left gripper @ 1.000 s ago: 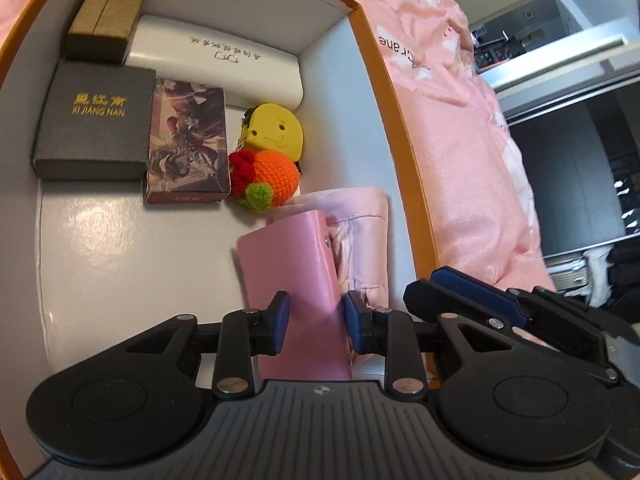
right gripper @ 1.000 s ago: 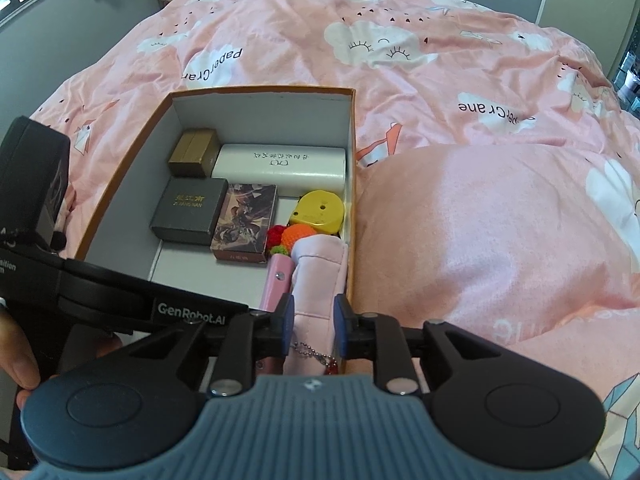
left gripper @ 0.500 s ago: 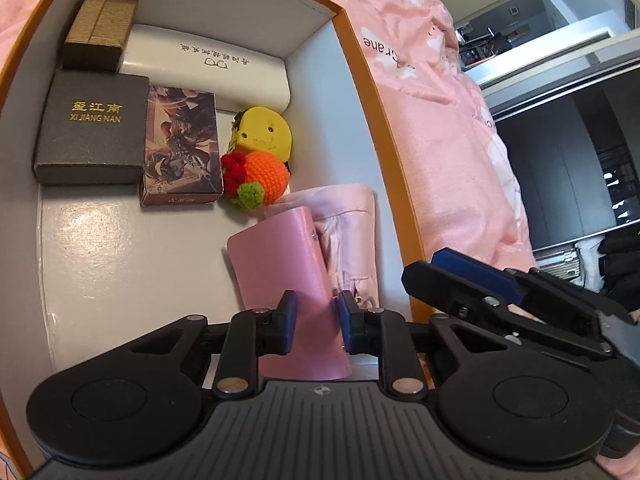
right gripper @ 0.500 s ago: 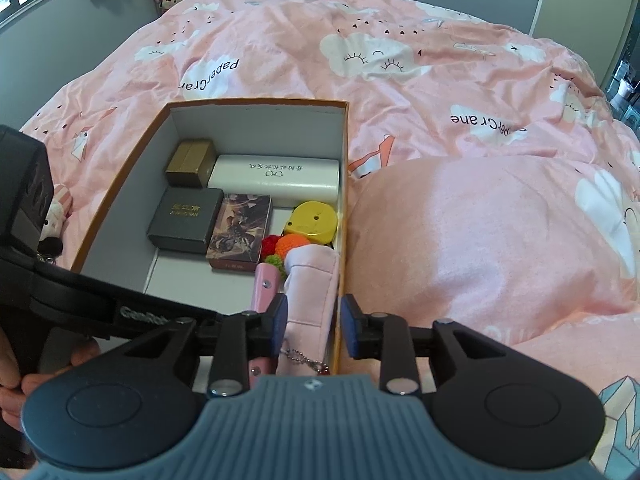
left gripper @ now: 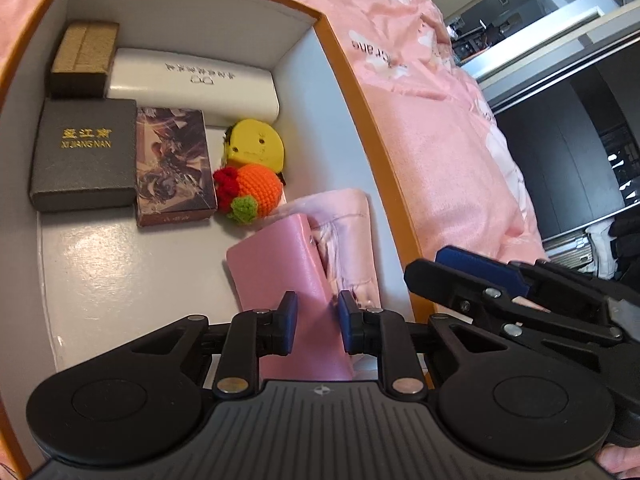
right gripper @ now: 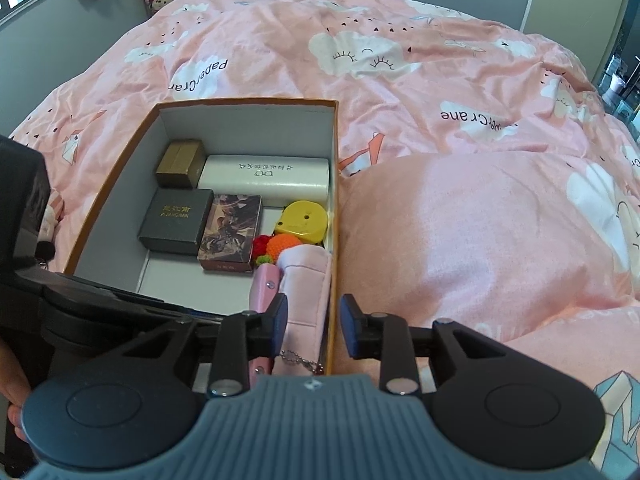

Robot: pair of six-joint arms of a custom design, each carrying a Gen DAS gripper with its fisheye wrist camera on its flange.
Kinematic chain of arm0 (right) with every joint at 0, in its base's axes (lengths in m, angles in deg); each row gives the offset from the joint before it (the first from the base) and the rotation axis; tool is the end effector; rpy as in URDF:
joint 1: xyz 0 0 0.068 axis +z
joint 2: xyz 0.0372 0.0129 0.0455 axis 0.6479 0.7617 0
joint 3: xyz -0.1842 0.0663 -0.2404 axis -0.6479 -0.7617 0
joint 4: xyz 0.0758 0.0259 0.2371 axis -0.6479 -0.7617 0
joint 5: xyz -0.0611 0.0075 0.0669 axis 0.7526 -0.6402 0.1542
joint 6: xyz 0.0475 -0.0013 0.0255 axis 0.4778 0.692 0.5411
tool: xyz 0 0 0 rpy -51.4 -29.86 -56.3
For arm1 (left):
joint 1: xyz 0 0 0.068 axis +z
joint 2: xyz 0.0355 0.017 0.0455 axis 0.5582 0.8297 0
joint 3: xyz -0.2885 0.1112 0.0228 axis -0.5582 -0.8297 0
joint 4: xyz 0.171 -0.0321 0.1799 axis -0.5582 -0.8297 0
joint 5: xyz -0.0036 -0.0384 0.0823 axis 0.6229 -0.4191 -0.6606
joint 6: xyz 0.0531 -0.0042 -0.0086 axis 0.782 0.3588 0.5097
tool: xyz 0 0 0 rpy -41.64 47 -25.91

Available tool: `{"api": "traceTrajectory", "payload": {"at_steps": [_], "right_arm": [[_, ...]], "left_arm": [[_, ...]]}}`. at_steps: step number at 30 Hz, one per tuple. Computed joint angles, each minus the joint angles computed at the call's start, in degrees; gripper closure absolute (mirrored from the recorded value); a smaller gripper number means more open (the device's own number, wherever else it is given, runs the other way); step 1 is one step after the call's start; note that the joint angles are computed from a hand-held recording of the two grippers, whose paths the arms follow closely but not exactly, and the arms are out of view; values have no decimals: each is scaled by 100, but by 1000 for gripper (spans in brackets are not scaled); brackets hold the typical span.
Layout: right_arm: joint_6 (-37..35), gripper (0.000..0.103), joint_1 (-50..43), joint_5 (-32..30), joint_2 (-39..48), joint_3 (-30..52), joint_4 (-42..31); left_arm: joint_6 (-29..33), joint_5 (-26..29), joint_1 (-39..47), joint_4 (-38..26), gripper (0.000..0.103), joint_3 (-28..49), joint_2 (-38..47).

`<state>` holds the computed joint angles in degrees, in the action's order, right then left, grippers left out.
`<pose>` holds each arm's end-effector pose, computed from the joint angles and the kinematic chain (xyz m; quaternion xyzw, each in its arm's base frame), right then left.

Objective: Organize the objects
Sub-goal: 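Open both tools to release the cylinder and pouch in the box, then withdraw both tools from the box back toward the plush toys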

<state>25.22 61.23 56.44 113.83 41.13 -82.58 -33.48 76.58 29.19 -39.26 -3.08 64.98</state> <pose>0.1618 0.0619 0.3183 -0.1783 0.9406 0.0539 0.2839 0.1922 -0.0334 0.2256 -0.0999 0.9286 -0.3034 0.1888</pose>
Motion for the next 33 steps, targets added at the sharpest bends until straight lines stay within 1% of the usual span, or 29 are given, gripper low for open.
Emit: {"api": "traceTrajectory", "payload": {"at_steps": [3, 4, 8, 11, 14, 15, 16, 19, 21, 23, 25, 28, 31, 33], "right_arm": [[-2, 70, 4, -14, -19, -2, 18], [-6, 68, 22, -3, -24, -1, 25], [-3, 64, 56, 6, -54, 9, 32], [21, 60, 77, 6, -108, 16, 61], [77, 56, 218, 31, -169, 45, 152], [105, 52, 298, 52, -186, 56, 199], [130, 48, 392, 77, -192, 70, 253], [241, 47, 710, 58, -176, 116, 447], [372, 47, 911, -117, -118, 178, 585], [471, 47, 1148, -290, -33, 242, 774], [474, 47, 1550, -261, 86, 305, 963], [346, 47, 2294, 49, 351, 407, 1268], [81, 47, 2868, 119, 578, 417, 1671], [-19, 45, 3201, 255, 877, 600, 1698]], "left_arm": [[5, 42, 92, 4, 79, -2, -116], [-17, -7, 74, 4, 79, 6, -144], [-88, -191, 77, 1, 79, 24, -254], [13, -373, 143, -31, 79, 30, -560], [200, -929, 97, -149, 79, 154, -1074], [334, -1173, 81, -296, 79, 257, -1239], [492, -1430, 57, -472, 79, 403, -1345], [937, -2273, -39, -1161, 79, 832, -1634], [1179, -2560, 92, -1604, 79, 1060, -1782], [1453, -2517, 498, -1974, 79, 1235, -1914], [1825, -2390, 1060, -2310, 79, 1361, -2065], [2683, -2072, 2218, -2750, 79, 1535, -2221], [3795, -1519, 3639, -3198, 78, 1780, -2165], [4530, -1270, 4491, -3401, 76, 1891, -2087]]}}
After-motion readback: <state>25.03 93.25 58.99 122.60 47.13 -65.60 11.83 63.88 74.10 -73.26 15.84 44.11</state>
